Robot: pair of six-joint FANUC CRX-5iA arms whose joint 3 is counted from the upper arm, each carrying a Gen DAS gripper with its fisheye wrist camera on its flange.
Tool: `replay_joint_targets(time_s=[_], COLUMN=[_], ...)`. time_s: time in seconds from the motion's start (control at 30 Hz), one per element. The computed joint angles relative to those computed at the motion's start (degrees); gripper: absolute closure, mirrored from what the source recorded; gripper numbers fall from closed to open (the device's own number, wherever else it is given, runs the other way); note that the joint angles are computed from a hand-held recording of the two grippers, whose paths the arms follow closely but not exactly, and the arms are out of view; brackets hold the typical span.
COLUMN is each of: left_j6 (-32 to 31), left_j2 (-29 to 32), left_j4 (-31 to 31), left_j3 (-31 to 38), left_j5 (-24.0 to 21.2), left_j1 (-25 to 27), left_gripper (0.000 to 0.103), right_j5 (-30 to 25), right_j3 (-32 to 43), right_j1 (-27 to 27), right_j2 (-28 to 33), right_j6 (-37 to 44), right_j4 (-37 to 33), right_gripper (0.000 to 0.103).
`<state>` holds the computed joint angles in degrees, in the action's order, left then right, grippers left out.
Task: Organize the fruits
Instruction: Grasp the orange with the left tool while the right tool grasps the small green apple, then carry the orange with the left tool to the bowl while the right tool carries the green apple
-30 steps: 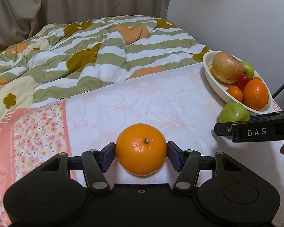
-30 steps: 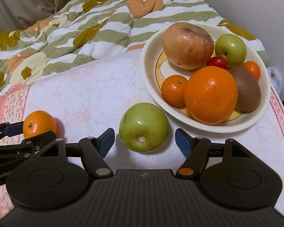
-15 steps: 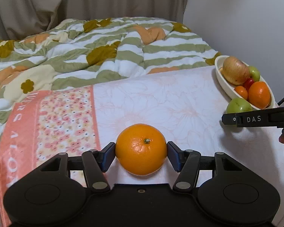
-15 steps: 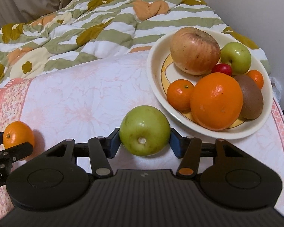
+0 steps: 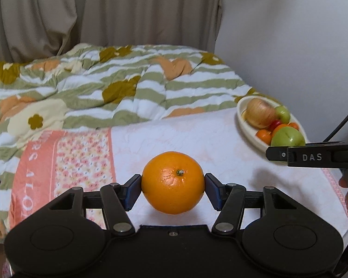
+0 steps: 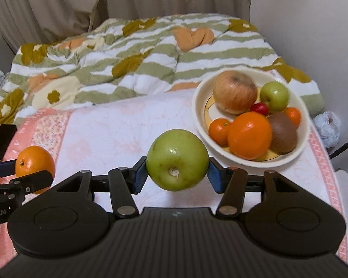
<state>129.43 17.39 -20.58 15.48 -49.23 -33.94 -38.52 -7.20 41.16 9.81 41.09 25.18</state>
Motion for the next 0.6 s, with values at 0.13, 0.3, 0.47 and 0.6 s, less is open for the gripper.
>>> replay_joint_targets(time_s=[0.13, 0.3, 0.47, 0.6], left_j6=[1.9, 4.7, 8.6, 10.5], left_j2=[0.8, 3.4, 8.4, 13.4], left_j4=[-2.5, -5.0, -8.0, -9.6], left_j3=[3.0, 8.2, 16.4, 24.2], left_j5=[-1.1, -3.4, -7.5, -11.2], left_j1=[-1.8, -4.3, -7.1, -8.9], left_gripper=[0.04, 0.04, 0.04, 0.04], right_j5=[1.0, 2.2, 3.0, 2.8], right_j3=[-2.1, -3.6, -3.1, -1.1], right_j1=[-1.0, -3.7, -8.0, -12.3], right_j2=[-3.1, -6.1, -7.5, -7.5], right_j6=[-0.3, 3.0, 12.5, 22.6], right_j4=[0.9, -0.6, -5.8, -12.6], right_gripper=[0.034, 0.034, 0.034, 0.034])
